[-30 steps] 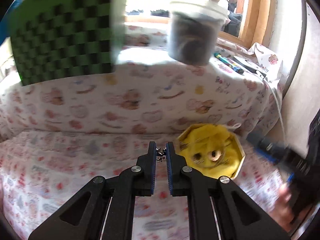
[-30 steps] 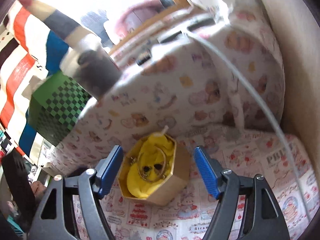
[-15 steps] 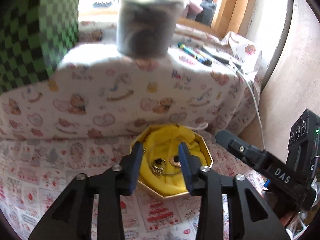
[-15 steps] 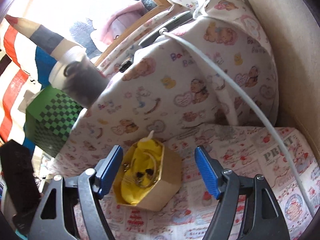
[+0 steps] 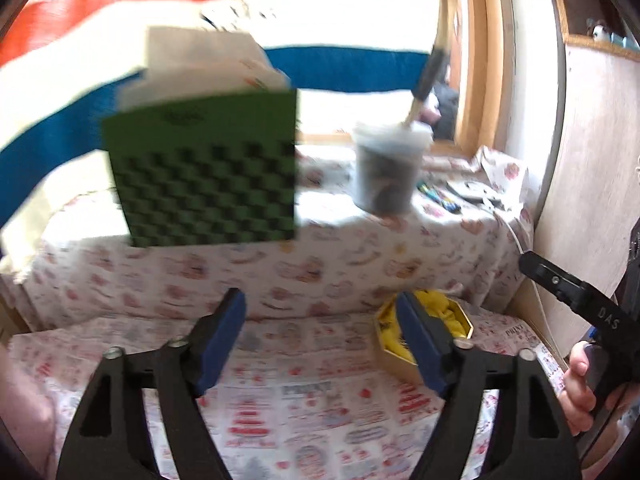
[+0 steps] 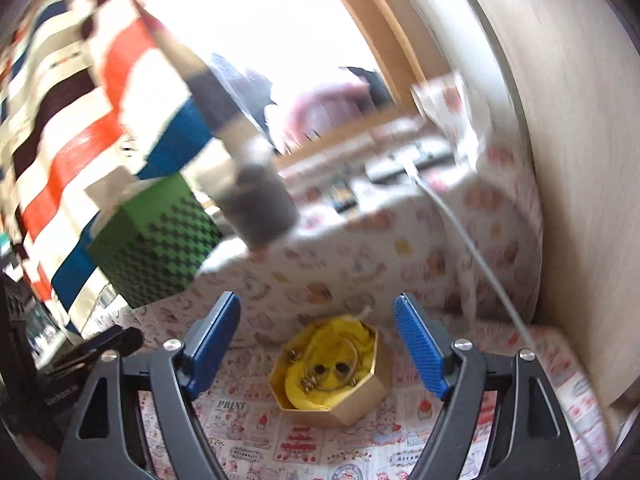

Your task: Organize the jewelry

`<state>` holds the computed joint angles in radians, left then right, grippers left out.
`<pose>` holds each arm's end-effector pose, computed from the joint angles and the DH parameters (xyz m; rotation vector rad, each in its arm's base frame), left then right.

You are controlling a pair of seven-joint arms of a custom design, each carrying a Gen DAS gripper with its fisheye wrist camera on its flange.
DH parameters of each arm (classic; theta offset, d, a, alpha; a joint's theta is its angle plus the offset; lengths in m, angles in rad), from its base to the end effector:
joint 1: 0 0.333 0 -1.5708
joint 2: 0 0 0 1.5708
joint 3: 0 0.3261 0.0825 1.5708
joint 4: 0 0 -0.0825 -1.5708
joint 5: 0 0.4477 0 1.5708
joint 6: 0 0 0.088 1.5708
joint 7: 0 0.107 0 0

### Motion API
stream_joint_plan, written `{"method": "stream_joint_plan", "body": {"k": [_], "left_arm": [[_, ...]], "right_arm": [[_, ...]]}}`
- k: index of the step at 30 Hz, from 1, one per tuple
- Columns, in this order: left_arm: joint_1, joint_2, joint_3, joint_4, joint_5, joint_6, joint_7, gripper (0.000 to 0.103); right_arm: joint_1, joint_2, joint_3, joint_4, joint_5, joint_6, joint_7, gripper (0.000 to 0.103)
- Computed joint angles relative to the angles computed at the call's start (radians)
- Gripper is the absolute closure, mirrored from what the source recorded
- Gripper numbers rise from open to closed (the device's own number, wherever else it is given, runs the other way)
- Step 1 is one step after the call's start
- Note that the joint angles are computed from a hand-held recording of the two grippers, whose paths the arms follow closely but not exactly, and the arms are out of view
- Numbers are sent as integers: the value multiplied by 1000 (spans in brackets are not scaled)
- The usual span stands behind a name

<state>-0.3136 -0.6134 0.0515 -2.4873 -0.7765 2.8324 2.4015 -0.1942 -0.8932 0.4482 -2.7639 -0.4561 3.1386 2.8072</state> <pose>0.4602 -0.0830 0.5873 -1.2509 2.0088 -1.2360 0.3748 0.1548 0.5451 -1.0620 1.6765 -0.7891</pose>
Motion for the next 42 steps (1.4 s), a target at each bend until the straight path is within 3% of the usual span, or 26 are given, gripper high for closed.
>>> {"method": "stream_joint_plan", "body": {"k": [4, 6, 11, 12, 14, 15, 18, 23, 27, 30, 33, 35, 42], "left_arm": [[-118, -84, 113, -75, -105, 186, 142, 0], [-193, -115, 193, -91, -137, 222, 189, 0], [-346, -124, 330, -114, -144, 361, 248, 0], [-388, -120, 366, -117, -133, 404, 259, 0], [-528, -124, 471, -139, -60, 584, 238, 0], [-558, -109, 489, -139, -72, 639, 254, 0], [-571, -92, 526, -155, -11, 642, 209, 0], [-579, -67, 553, -188, 93, 657, 174, 0], [-600, -31, 553, -214, 152, 742, 142, 0], [-640, -79, 621, -231, 238, 758, 47, 0], [-564, -20, 562, -199, 197, 675, 5, 0], [-542, 2, 540, -197, 203, 693, -27, 0], [-537, -17, 561, -224, 322, 713, -112, 0]], "right_arm": [[-54, -25, 89, 24, -26, -4, 12, 8], [-92, -25, 137, 39, -48, 10, 16, 0], [-189, -63, 266, 44, -62, 68, 19, 0], [-202, -64, 292, 53, -64, 45, 13, 0], [-214, -63, 321, 61, -76, 8, 12, 0], [-220, -56, 335, 66, -86, -9, 15, 0], [-247, -68, 377, 71, -126, -35, 48, 0], [-293, -83, 420, 74, -184, 16, 74, 0], [-298, -64, 424, 80, -193, 27, 55, 0], [-302, -80, 430, 73, -177, 24, 62, 0], [-291, -78, 422, 70, -165, -10, 79, 0], [-285, -92, 427, 70, -163, -59, 103, 0], [-264, -75, 406, 83, -245, -93, 161, 0]]}}
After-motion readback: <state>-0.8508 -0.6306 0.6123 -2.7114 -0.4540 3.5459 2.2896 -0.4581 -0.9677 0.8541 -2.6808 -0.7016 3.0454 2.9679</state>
